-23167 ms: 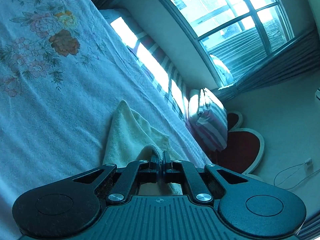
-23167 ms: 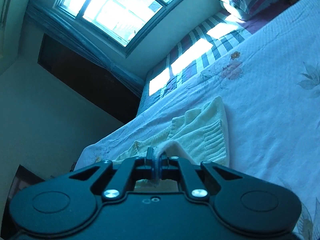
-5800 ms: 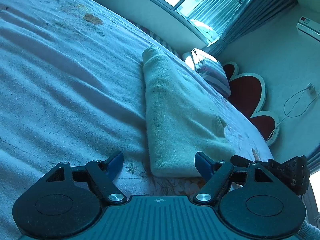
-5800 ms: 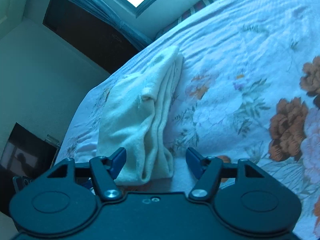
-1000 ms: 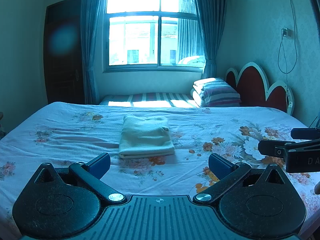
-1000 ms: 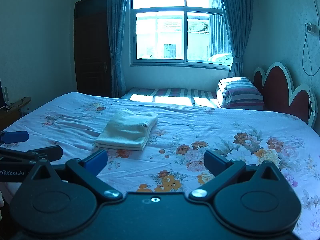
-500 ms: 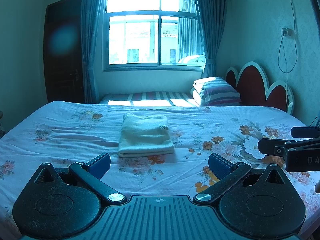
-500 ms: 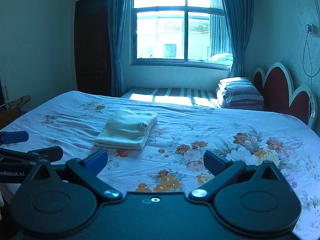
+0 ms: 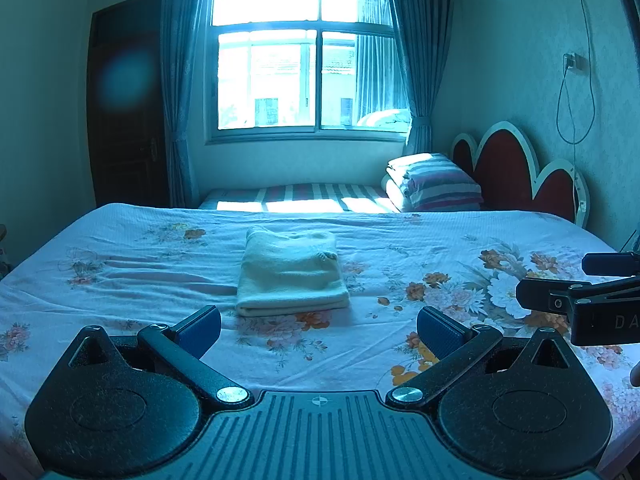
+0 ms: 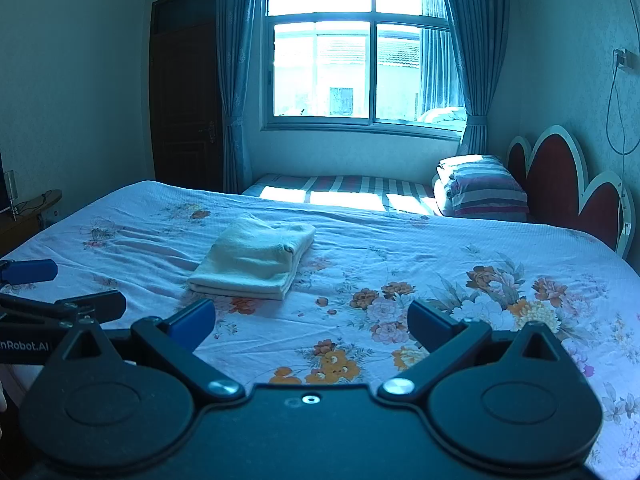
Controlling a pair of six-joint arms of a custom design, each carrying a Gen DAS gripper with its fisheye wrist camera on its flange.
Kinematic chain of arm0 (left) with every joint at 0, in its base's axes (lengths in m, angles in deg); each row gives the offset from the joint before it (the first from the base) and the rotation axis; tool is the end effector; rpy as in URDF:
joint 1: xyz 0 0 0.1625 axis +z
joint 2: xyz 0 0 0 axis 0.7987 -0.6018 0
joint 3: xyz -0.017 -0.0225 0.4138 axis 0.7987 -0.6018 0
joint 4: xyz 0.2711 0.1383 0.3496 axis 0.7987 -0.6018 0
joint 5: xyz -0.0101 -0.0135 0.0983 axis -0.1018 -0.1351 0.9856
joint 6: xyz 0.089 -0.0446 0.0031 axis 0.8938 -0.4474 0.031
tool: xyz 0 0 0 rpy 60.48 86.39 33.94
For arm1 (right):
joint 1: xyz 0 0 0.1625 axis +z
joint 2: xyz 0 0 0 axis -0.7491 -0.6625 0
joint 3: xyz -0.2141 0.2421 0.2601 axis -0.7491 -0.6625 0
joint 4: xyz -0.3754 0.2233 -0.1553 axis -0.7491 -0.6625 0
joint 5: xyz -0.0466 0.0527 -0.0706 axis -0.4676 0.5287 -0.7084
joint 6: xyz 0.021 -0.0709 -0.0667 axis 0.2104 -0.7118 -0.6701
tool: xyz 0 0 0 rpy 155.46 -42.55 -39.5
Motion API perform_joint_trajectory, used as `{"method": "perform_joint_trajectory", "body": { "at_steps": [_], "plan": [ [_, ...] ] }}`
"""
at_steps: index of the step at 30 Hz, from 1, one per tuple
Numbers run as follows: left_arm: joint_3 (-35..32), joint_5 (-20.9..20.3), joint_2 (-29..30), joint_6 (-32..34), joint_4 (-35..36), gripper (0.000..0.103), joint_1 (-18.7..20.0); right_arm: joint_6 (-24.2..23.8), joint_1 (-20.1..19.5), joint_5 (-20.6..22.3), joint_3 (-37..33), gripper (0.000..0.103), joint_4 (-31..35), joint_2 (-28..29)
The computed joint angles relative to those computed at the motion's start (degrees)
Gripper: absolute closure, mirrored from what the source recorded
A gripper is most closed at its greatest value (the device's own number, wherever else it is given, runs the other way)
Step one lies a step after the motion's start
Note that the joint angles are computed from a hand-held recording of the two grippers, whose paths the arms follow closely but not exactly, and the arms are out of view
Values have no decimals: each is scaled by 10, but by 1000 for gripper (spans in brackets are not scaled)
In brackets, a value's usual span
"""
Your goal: Fold small clothes
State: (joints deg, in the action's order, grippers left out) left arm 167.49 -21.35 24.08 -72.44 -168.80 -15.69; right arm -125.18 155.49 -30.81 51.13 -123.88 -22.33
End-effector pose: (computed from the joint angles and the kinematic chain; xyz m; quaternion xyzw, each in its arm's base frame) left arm -0.2272 -0.4638 0.2055 0.0968 0.7355 -0.5447 0.3911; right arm 0.2903 -0.5683 0.2032 0.4046 -0.8064 0.3883 0.1879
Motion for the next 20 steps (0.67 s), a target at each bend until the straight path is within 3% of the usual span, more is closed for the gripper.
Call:
{"method": "perform_joint_trajectory", "body": {
  "at_steps": [20],
  "plan": [
    [-12,-15,10,42,-42,0,7,-6,-8,4,-4,1,5,2]
  ]
}}
